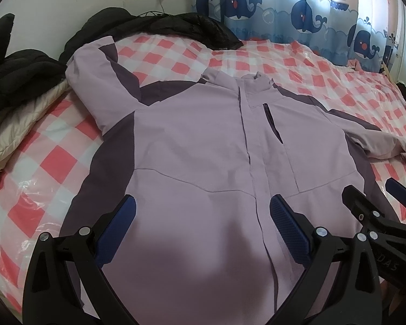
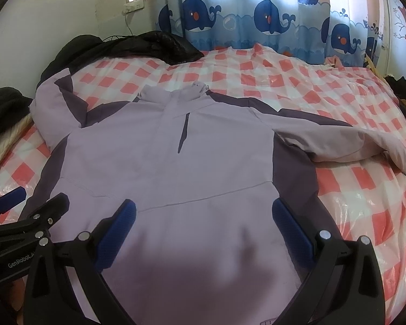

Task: Fold large clothes
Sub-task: 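Grasp the jacket sleeve cuff with the right gripper and lift it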

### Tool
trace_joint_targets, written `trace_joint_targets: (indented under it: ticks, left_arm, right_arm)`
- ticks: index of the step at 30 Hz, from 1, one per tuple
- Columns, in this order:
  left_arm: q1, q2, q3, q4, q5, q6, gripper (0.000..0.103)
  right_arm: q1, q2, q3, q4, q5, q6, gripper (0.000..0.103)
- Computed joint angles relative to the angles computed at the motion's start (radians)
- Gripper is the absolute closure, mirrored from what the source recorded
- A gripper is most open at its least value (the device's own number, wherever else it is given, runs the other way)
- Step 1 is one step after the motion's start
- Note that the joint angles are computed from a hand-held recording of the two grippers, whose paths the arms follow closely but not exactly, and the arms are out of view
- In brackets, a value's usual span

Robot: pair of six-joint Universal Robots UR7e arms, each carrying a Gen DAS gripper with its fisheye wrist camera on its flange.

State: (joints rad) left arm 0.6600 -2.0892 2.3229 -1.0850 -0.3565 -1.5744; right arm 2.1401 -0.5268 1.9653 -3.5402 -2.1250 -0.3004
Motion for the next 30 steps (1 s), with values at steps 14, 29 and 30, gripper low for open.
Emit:
trace_joint_targets:
  ticks: [14,29,30]
  left_arm:
    - [0.073,0.046,0.022,-0.258,0.023,0.173,0.008]
    - [0.144,0.127,0.030,-0.317,0.042,0.233,0.008]
    - [0.146,0.131,0.028,-0.311,0.045,0.228,0.008]
  right_arm:
    - [-0.370,-0.409,0.085,0.254,0.426,0.338,0.006]
    - [-0.702,-0.356,-0.344,0.583,0.613,0.614,0.006]
    - [-0.705,-0.335,-0.361,0.573,0.606,0.631,0.006]
